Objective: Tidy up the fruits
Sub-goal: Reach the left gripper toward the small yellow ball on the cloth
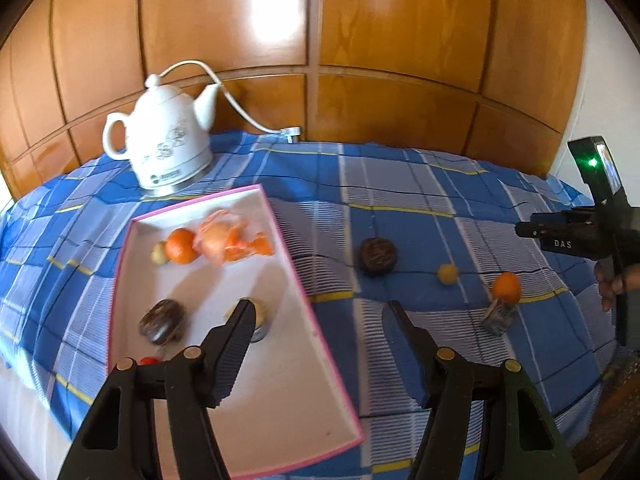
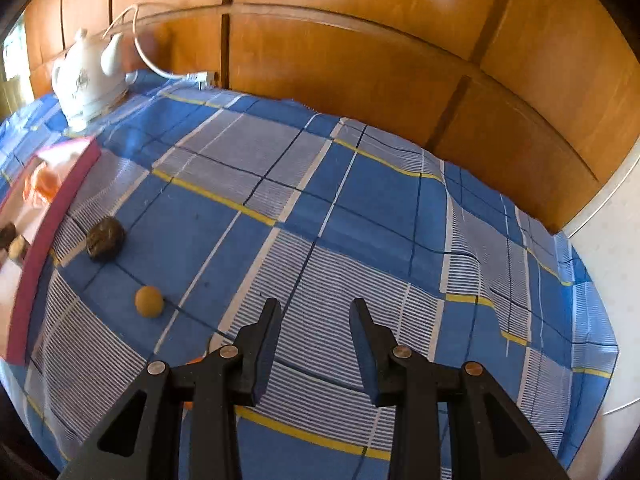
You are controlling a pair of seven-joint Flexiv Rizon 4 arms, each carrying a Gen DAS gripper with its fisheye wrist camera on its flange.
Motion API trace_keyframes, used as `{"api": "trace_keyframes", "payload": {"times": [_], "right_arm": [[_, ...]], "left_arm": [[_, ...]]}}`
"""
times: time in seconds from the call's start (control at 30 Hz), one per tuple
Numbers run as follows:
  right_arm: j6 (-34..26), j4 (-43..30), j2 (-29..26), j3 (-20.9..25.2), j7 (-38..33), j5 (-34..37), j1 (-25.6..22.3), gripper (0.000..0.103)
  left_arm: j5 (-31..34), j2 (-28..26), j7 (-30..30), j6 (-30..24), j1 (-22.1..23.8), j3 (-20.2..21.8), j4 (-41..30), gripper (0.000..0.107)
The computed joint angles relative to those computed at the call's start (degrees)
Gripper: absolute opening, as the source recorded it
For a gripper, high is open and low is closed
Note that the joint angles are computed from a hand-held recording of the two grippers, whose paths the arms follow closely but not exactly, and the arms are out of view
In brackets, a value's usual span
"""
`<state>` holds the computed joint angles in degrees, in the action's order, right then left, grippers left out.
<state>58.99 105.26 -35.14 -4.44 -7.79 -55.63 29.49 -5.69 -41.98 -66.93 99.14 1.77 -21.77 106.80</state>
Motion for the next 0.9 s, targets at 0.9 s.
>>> {"api": "trace_keyframes", "payload": {"times": [0.9], "right_arm": [[10.18, 4.14, 2.32, -1.96, 8.53, 1.59, -1.25, 0.036]], "left_arm": [[-7.88, -4.37, 8.96, -14.94, -8.26, 0.88, -8.76, 0.041]]}}
